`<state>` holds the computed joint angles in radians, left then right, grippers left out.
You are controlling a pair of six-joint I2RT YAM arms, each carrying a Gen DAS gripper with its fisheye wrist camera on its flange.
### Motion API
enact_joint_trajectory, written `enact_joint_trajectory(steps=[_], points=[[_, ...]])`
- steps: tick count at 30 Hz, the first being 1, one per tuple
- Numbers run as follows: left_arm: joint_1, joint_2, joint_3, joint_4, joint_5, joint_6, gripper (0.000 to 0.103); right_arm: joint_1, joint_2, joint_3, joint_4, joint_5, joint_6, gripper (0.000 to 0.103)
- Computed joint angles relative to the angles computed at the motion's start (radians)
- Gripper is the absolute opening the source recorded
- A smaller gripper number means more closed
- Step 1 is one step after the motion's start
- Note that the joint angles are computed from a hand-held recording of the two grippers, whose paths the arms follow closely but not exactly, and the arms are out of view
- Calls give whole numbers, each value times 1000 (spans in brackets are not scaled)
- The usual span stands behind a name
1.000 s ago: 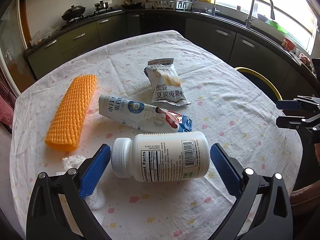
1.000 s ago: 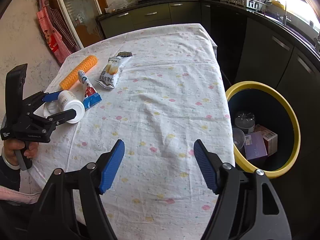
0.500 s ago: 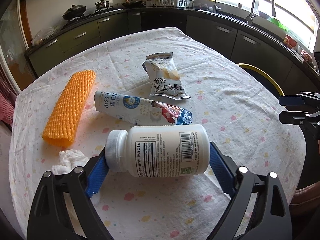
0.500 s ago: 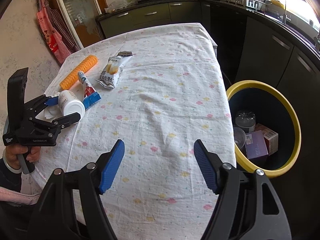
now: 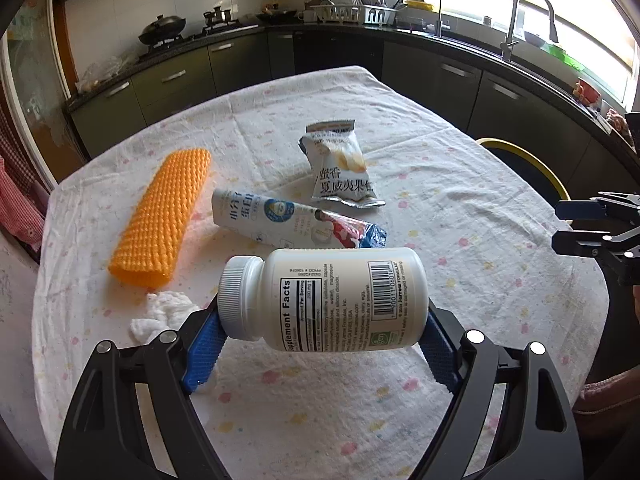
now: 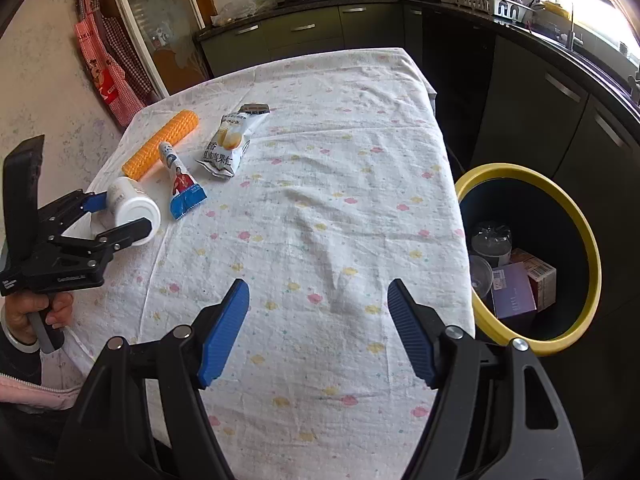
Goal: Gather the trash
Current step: 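Carry the white bottle over the bin and open the left gripper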
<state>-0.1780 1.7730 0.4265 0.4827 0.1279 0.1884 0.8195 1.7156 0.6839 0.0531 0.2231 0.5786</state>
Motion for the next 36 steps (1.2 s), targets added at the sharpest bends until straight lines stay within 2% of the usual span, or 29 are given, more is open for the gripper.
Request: enact_joint_trajectory(steps=[9,14,18,22,27,33,36], points=[[-41,-233,-74,-93,-8,-13,83,5,-35,-32,-6,23,16,68],[-104,-338,-54,-181,-25,-51,83,-8,-99,-80,-41,85,38,68],[-199,-333,21,-243,-38,-78,83,-50,-205,-166,-83,148,65,68],[-310,-256,135,-288,-45,-94,83,-145,-385,-305,-128,199,100,68],[-464,-97,336,-329,-51,-93,83,-312,-614,-466,-164,184,84,68],[-599,182,709,-457,-37,-103,83,-494,-797,-573,-215,105,5,68],[-646,352,947,-533,-34,-108,83,-559,-850,-600,-230,75,-23,68]])
